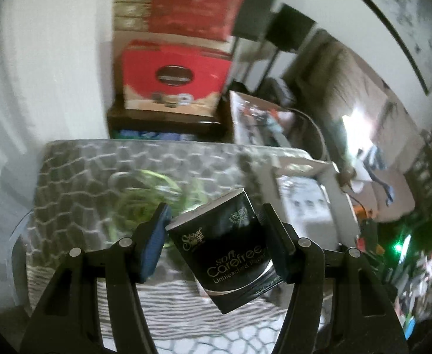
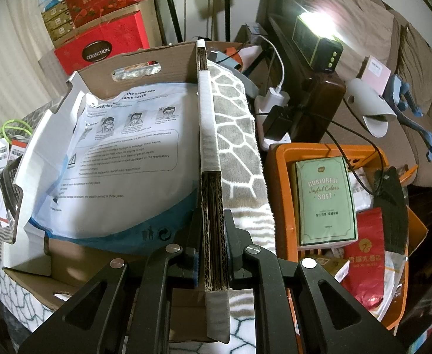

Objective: Organize objects
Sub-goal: 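Carry the tissue box into the cardboard box and open the left tool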

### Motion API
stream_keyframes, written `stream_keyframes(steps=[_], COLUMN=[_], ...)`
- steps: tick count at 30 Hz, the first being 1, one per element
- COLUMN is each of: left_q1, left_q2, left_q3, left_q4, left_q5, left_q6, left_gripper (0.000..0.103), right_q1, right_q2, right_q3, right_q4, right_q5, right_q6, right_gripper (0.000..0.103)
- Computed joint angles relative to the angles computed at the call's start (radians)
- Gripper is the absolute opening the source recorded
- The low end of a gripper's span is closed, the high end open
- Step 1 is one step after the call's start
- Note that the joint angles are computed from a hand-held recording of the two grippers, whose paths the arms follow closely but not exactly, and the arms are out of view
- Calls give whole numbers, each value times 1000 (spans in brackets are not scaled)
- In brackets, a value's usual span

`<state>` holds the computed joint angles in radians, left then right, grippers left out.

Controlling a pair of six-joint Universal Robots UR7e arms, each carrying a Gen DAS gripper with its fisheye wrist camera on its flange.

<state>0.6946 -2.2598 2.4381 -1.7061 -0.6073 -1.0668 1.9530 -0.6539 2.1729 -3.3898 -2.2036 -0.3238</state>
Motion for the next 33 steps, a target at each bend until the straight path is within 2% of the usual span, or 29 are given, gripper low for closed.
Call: stream_keyframes(steps=[7, 15, 22, 33], left_q1=[-13, -7, 13, 41], left_q2=[187, 375, 495, 622], left_q3=[25, 34, 26, 20], left_q4=[-212, -379, -463, -556], left_q5=[-61, -111, -130, -147], left_q6=[90, 157, 206, 245], left_gripper=[59, 59, 59, 59], right_q1=[0, -1, -1, -1], right_q2=[0, -1, -1, -1], right_q3=[0, 0, 0, 0], right_q4=[0, 0, 0, 0], right_q5=[-1, 2, 1, 2], right_q6=[-1, 1, -2, 0], right_gripper=[11, 11, 11, 11])
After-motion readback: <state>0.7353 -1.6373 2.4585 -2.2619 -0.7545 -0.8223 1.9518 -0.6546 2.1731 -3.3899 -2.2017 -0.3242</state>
